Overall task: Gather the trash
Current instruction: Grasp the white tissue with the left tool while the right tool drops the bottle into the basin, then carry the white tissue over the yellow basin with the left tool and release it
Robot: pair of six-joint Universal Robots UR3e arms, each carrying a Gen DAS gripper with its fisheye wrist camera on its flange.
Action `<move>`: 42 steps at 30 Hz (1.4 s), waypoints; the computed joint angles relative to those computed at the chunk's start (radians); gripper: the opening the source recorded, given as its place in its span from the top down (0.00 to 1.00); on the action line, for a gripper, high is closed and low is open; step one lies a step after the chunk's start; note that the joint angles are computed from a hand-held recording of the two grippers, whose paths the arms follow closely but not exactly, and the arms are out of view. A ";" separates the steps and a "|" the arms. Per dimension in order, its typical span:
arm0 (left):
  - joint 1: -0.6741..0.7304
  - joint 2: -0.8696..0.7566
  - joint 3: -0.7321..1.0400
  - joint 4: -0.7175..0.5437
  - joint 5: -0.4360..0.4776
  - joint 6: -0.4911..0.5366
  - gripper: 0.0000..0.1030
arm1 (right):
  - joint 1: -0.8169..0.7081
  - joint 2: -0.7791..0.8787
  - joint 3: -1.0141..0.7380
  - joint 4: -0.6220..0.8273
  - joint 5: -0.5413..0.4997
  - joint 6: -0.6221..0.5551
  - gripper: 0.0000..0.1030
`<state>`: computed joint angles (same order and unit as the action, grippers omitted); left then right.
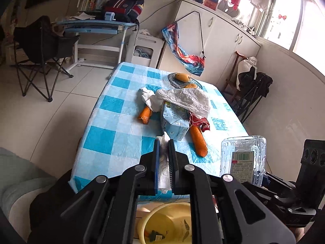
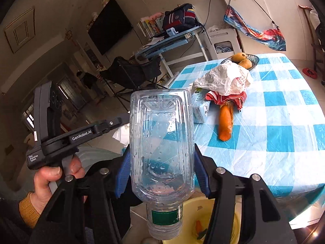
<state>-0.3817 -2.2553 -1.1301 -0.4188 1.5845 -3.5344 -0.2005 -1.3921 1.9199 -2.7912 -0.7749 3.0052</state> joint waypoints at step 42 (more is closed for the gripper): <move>-0.096 0.157 -0.402 0.134 0.029 -0.029 0.44 | 0.000 -0.234 0.374 -0.357 -0.267 0.221 0.24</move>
<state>-0.4781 -2.0981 -1.5321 -0.2849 1.6132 -3.5635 -0.2009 -1.6265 2.2934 -3.1478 -1.0418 3.2267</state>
